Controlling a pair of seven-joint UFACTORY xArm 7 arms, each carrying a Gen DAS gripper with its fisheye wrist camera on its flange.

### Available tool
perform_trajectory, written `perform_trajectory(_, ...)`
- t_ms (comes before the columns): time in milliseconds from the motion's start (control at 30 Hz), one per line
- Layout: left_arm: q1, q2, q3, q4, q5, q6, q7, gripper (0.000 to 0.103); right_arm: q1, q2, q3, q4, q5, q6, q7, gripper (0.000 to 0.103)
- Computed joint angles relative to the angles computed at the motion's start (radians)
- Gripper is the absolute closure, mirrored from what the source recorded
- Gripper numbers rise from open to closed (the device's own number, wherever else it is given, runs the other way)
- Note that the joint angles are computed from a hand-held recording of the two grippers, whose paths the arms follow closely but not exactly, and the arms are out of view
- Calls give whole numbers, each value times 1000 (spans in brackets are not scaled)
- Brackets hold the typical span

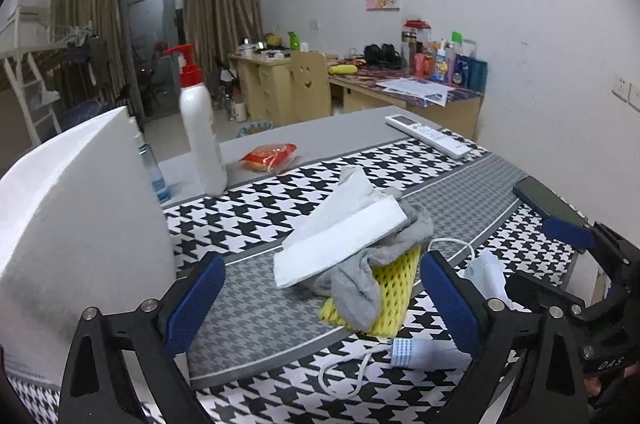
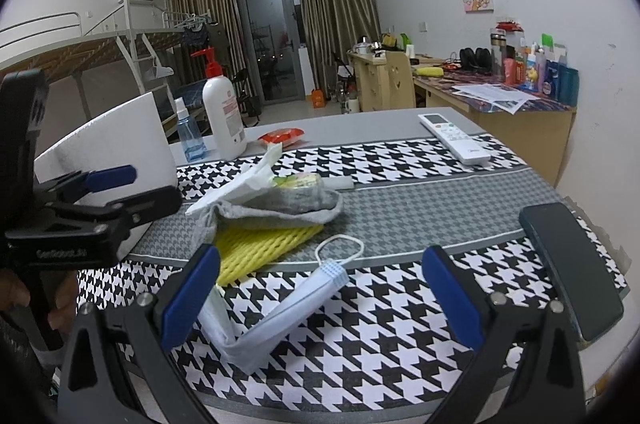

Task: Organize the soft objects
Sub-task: 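Move the right tool toward the blue face mask while the left tool approaches the white tissue, then close the left gripper on the white tissue while the right gripper grasps the face mask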

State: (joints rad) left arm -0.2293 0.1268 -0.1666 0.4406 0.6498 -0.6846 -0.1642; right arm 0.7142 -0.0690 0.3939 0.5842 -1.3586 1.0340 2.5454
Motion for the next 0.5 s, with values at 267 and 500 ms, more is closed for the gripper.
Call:
perform_trajectory(267, 54, 51, -41, 136, 188, 149, -210, 13, -28, -8, -20, -18, -59, -60, 23, 1)
perform_trajectory(500, 37, 93, -62, 193, 209, 166, -247, 15, -44, -4, -27, -28, -90, -92, 48, 1)
